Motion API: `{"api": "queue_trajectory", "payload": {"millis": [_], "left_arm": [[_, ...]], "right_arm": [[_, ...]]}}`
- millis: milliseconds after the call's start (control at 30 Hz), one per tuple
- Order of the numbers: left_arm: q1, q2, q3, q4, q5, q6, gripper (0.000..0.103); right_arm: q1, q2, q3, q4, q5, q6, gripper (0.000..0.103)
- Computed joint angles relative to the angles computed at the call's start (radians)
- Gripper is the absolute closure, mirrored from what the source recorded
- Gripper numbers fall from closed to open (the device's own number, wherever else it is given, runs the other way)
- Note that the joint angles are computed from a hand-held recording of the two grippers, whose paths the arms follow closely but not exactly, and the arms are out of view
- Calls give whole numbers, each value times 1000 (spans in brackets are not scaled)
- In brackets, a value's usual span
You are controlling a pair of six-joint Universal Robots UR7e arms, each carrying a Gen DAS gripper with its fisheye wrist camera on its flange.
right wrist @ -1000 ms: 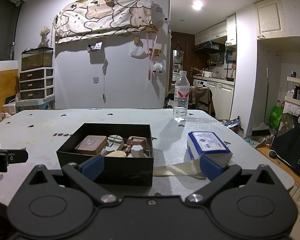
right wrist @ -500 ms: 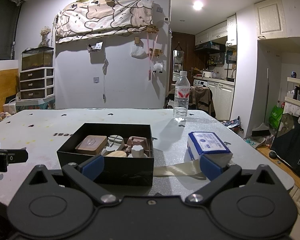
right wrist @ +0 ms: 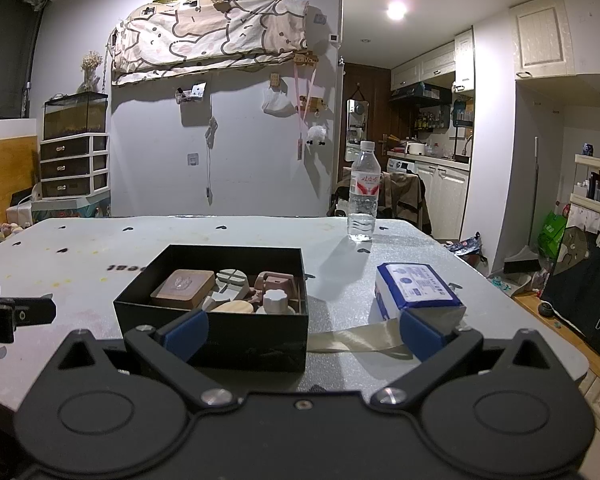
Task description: Organize rigid objects
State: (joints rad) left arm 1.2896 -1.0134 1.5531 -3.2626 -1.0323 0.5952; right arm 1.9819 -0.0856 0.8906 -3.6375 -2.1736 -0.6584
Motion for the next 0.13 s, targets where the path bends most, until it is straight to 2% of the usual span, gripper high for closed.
{"api": "queue_trajectory", "payload": {"millis": [133], "left_arm": [[-2,-1,1,-1,2,0,0]], "right_arm": [[0,0,-1,0,-1,-1,0]]}}
